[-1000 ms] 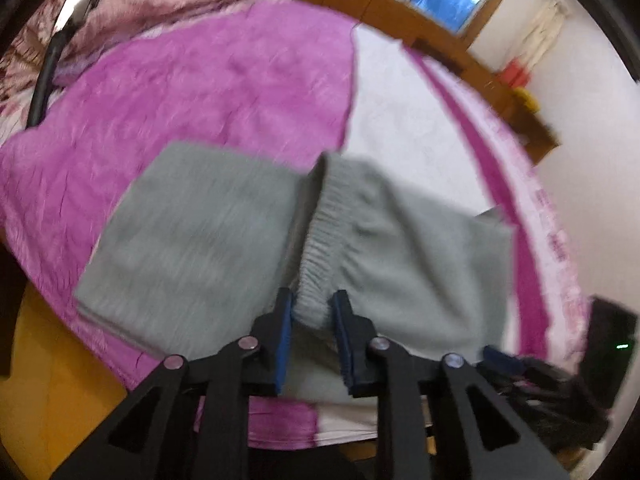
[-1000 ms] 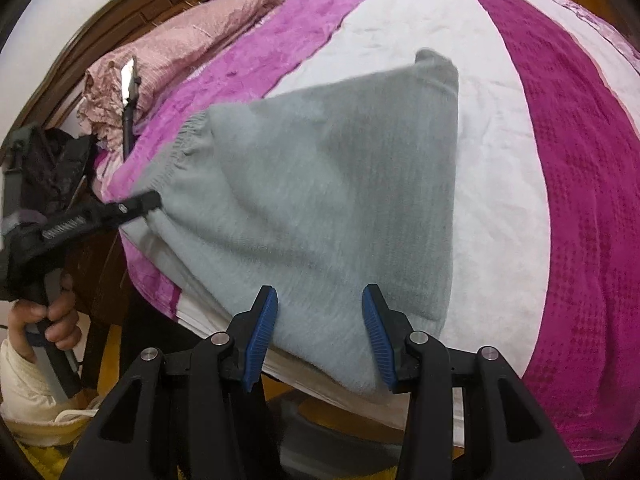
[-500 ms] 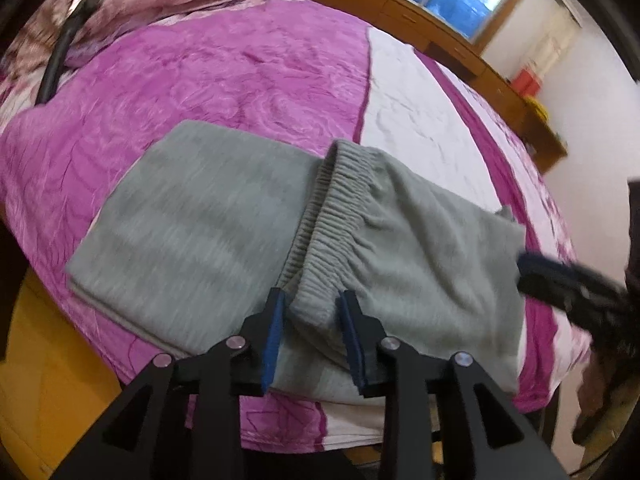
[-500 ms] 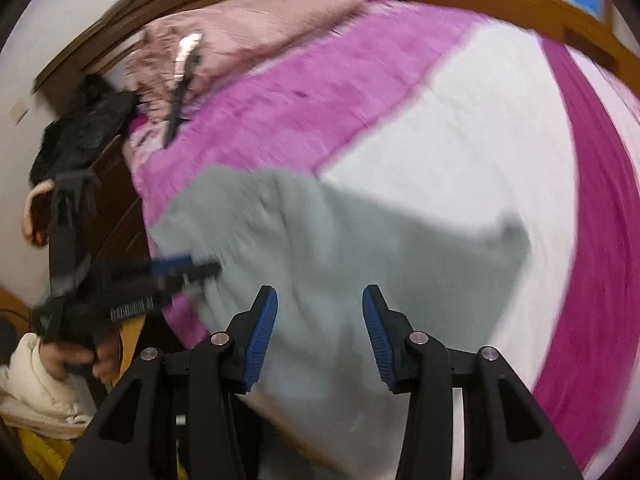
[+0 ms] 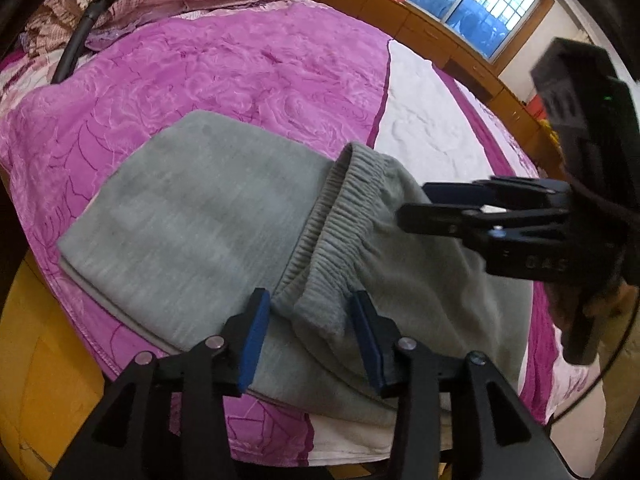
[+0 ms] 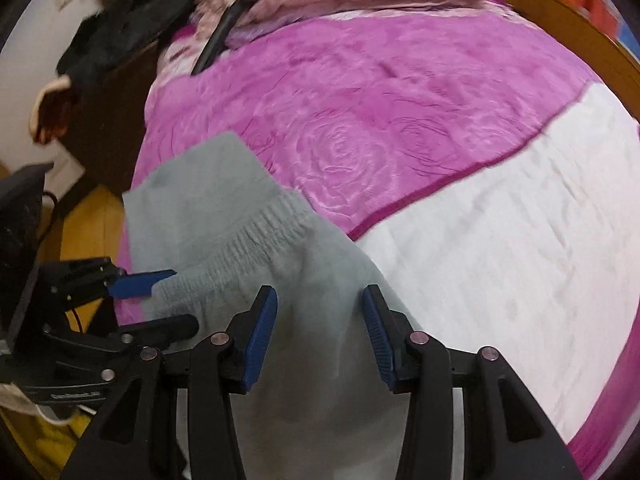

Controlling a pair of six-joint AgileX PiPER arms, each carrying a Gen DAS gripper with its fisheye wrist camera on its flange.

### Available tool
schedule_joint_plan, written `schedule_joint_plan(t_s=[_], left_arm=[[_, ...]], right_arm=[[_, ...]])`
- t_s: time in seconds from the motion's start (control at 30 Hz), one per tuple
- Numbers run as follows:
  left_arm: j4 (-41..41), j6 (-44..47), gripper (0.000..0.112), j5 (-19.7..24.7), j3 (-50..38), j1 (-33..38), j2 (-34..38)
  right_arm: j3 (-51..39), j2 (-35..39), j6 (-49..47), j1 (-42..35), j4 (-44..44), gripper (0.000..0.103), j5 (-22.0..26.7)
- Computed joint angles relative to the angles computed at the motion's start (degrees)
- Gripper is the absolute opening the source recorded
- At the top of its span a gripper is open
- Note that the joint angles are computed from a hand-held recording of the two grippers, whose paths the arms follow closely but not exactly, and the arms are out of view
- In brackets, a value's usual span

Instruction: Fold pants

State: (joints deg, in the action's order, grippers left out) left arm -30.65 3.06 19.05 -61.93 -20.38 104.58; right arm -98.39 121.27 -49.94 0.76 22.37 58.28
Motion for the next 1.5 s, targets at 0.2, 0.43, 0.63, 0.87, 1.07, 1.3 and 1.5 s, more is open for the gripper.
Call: schedule_joint_plan(t_s=[0.2,0.43,0.63,0.87,1.07,1.3,1.5], left_arm=[[-1.6,1.6,0.043,-0.5,0.6,0.0,-0.4],[0.2,-0.3,0.043,-0.4,0.1,-0.4,0.2],[-3.8,2.8,0.045,0.1,0.0,0.3,1.2],[-15.5,10.6,0.040,0.9,1.8,2.2,0.6],[-23.3,16.4,0.026,0.6,4.5,3.1,-1.7],[-22.0,18.4,0.016,-1.9,6.2,1.4,-6.1],[-18.6,18.1,0.016,-4.1,7.3,0.3,-9.4]], right_arm=[[-6.9,4.6,0.3,-0.4,1.1,0.038,3.3],[-12.1,8.9,2.6,1.0,-0.9,0.045,4.6],[-16.9,12.3,7.4,-0.7,2.0,0.040,10.6],[-4.4,5.4,3.1,-1.0,5.3,0.021,0.9],[8.5,-2.0,-1.9,-0.4,8.6,0.015,-11.5],[14.8,-7.4,-8.9,-2.5,17.1,0.014,-14.6],[17.6,-10.6,-10.8,-2.4,20.2,0.014,-16.4]])
